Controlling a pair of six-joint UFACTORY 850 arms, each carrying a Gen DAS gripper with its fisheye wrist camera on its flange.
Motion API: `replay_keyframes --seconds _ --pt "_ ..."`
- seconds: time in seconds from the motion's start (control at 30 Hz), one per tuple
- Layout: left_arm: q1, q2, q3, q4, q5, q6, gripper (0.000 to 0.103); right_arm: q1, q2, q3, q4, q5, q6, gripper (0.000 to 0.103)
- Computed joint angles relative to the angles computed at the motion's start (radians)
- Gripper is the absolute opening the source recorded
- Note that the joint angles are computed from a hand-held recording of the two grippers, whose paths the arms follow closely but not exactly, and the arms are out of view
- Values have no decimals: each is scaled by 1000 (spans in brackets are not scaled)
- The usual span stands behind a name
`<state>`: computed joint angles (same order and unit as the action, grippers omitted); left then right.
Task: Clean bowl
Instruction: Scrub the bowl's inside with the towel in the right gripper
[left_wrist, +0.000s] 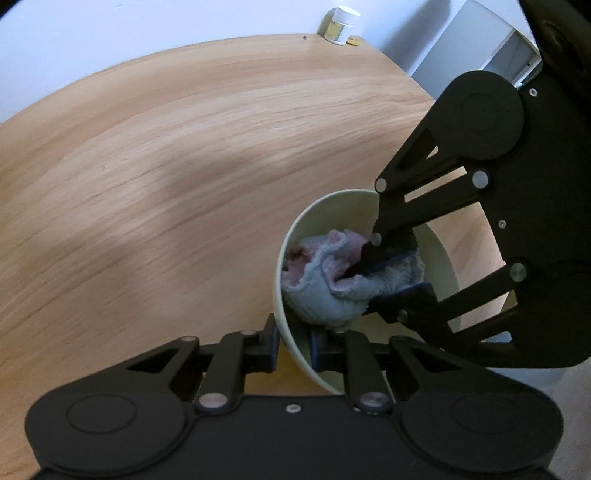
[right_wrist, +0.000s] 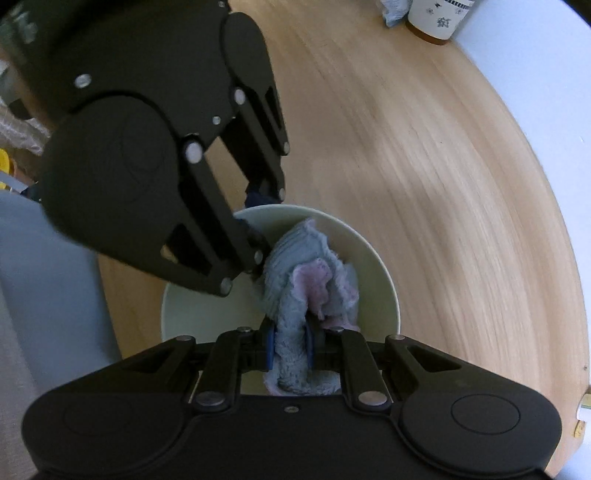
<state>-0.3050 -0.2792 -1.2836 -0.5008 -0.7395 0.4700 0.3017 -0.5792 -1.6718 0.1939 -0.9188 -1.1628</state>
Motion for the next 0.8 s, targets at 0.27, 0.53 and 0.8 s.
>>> replay_keyframes --seconds 0.27,0.53,0.8 --pt "0 -11 -18 18 -16 15 16 -19 48 79 137 163 -9 16" --pt "0 -6 -14 32 6 -40 16 -43 76 89 306 213 -81 16" --pt "6 -3 -7 8 9 -43 15 -53 61 31 244 126 9 17"
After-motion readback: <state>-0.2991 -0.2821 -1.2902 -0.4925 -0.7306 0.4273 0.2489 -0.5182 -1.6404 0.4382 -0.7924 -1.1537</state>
